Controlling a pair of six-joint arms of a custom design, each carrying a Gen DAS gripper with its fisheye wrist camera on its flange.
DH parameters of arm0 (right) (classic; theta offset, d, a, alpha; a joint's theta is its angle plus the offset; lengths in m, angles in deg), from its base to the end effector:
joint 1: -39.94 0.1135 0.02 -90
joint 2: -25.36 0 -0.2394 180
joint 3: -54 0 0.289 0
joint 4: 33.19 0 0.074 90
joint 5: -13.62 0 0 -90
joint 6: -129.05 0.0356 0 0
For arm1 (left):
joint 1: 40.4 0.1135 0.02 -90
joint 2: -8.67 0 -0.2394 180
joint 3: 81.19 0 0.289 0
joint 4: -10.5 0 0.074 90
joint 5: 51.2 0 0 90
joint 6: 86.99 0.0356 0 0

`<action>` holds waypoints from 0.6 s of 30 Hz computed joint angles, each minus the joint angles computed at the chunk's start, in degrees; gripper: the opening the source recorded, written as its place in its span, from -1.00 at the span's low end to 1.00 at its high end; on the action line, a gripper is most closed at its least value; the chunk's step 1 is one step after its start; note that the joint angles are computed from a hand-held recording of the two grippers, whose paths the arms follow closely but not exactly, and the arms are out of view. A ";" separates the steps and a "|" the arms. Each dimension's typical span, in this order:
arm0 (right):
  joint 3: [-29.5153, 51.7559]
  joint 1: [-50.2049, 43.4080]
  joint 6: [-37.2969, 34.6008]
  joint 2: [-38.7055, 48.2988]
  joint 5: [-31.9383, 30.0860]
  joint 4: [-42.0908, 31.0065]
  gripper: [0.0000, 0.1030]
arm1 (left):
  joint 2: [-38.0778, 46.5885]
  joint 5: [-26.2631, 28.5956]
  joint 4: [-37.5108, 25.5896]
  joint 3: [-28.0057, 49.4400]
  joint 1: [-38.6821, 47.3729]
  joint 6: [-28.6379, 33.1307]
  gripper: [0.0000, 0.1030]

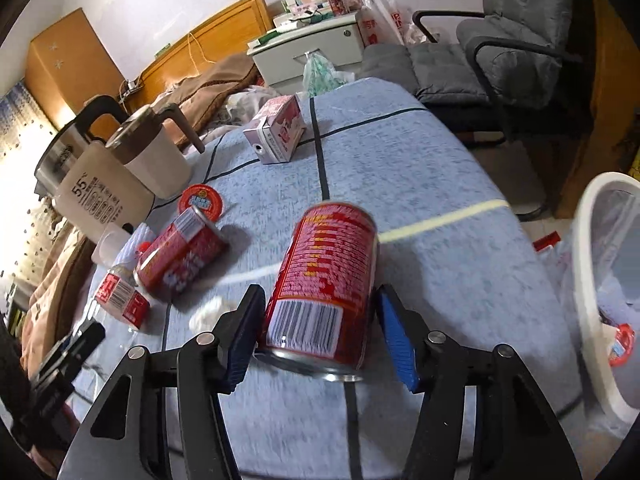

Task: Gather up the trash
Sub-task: 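Grasp the clear plastic bottle with the left gripper while the right grasps a red can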

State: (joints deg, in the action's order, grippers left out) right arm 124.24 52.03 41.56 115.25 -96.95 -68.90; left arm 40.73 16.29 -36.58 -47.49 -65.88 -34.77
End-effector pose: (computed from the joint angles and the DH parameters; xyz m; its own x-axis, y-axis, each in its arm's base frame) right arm 0.3423 0.0861 0.1674 -0.8209 -0.1339 -0.5552 -0.3558 0.8804 0.3137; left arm 0.1692 -0.0656 0.1727 -0.6033 -0.3394 -0.7217 -0.2716 0.9383 -0.2143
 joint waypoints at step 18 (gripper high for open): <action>-6.75 -2.88 -6.62 -7.29 -1.61 -4.37 0.10 | 6.79 0.62 -8.18 4.50 -7.00 -7.41 0.35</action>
State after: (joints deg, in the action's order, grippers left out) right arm 117.49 49.15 34.93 107.96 -98.56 -73.27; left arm 47.52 16.91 -44.77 -42.99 -72.88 -42.18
